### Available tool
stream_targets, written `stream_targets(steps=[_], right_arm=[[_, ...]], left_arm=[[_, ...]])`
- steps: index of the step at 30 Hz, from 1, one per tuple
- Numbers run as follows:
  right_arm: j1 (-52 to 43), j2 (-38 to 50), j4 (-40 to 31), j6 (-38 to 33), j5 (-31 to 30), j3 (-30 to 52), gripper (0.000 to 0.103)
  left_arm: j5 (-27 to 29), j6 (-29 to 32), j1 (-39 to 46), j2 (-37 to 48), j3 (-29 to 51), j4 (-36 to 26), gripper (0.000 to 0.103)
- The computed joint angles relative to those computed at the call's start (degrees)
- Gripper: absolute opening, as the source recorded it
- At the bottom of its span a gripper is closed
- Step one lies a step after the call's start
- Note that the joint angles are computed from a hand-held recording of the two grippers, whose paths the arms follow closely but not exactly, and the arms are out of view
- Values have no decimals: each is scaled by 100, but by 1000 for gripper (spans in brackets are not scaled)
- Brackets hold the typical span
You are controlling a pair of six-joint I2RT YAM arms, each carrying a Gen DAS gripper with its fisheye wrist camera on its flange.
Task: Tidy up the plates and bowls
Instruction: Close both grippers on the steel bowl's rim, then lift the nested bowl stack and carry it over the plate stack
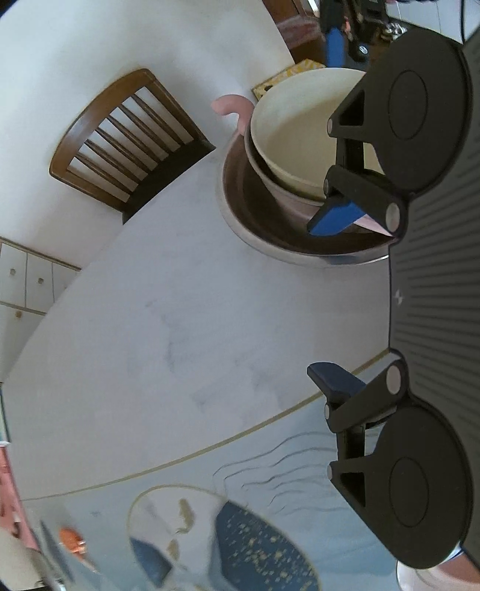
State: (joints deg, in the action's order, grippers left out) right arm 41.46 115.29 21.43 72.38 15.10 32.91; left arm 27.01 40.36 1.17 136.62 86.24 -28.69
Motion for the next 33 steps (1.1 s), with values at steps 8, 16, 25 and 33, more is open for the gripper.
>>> stream_targets(steps=[8,16,25,33], right_arm=[[-146,357,395,93,-566,86,41],[-74,466,564,428,-825,175,22],[-60,397,-44,374,-707,466,21],[-60,193,-520,123,-559,608,19]], left_arm=[[-4,-229,-119,369,506,-470,41],[78,-284,-214,446,618,-579,28],[94,-80,-227,144,87,-236,11],[81,-351,-224,-155,-447,336,10]])
